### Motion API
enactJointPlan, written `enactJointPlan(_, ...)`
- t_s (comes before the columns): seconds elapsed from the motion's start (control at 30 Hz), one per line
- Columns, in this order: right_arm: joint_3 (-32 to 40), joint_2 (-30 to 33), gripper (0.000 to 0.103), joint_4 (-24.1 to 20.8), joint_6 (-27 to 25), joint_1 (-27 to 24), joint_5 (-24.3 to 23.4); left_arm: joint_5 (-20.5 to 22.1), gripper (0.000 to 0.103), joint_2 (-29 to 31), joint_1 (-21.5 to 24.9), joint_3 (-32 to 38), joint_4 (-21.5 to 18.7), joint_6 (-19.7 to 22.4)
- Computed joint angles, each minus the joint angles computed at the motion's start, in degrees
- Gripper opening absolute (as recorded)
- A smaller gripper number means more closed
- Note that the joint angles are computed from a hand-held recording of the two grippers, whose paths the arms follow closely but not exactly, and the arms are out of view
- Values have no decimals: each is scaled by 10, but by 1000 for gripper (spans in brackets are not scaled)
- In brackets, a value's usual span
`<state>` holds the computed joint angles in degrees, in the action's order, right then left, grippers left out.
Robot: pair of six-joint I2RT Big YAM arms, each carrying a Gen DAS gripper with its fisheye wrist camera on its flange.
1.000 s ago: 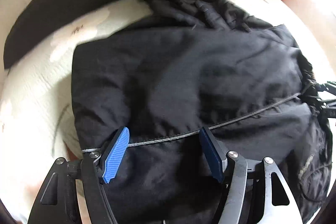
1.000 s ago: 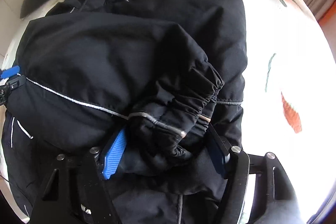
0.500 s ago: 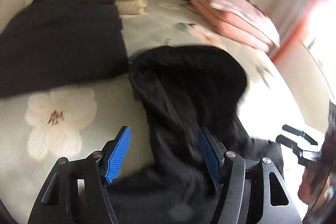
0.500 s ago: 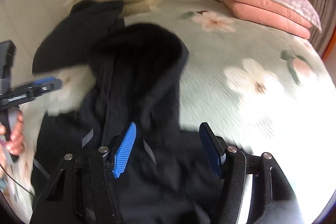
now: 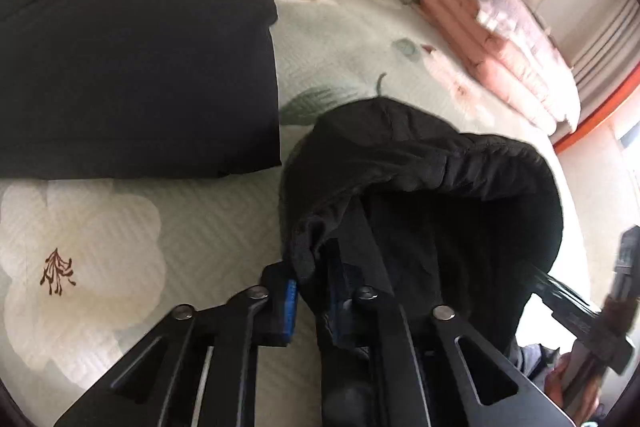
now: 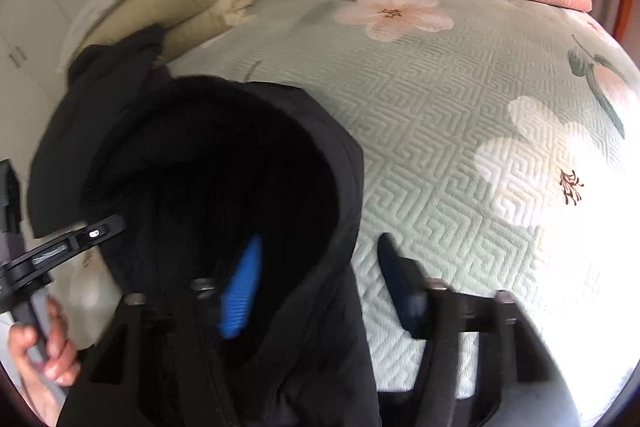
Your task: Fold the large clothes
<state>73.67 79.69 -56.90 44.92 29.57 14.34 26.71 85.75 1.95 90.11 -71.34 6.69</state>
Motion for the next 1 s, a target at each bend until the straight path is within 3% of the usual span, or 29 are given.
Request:
enactJointPlan(0.1, -36, -39, 8, 4, -21, 7, 25, 65, 8, -8, 35, 3, -17, 39)
enactJointPlan(0.17, -70, -74, 7, 24, -36, 12, 33, 134, 8, -9, 79, 8, -60, 63)
enactJointPlan(0.2, -83, -88, 6, 27, -41, 15, 35, 146, 8, -8, 88, 7, -68, 66)
enactJointPlan(0.3, -100, -63, 6, 14, -45, 11, 13, 125, 9, 29, 98, 2, -114, 77)
enactJointPlan(0.37, -104, -28, 6, 8, -49, -2, -28, 101, 12, 52, 92, -11, -123, 60)
enactJointPlan(0.47, -90, -19, 3, -6, -60, -1, -9, 154, 15, 65, 108, -17, -134, 60)
enactJointPlan(0.53, -82, -22, 10, -26, -82, 6, 2, 150, 27, 55, 114, -16, -142, 89)
enactJointPlan(0.6, -81, -43, 22, -44, -106, 19, 15, 111, 39, 27, 116, -24, -136, 128)
enactJointPlan(0.7, -89, -102, 32, -50, -119, 32, 8, 60, 41, -21, 128, -33, -125, 186)
enactJointPlan(0.77, -78, -125, 38, -47, -124, 36, 8, 69, 41, -47, 141, -25, -121, 203)
enactJointPlan(0.87, -38, -123, 45, -34, -142, 49, 33, 112, 45, -71, 134, 5, -102, 189)
enactJointPlan(0.93, -8, -103, 47, -22, -152, 51, 40, 139, 53, -67, 99, 32, -94, 160)
enactJointPlan(1.0, 24, -70, 47, -15, -158, 50, 61, 140, 53, -60, 63, 46, -73, 134)
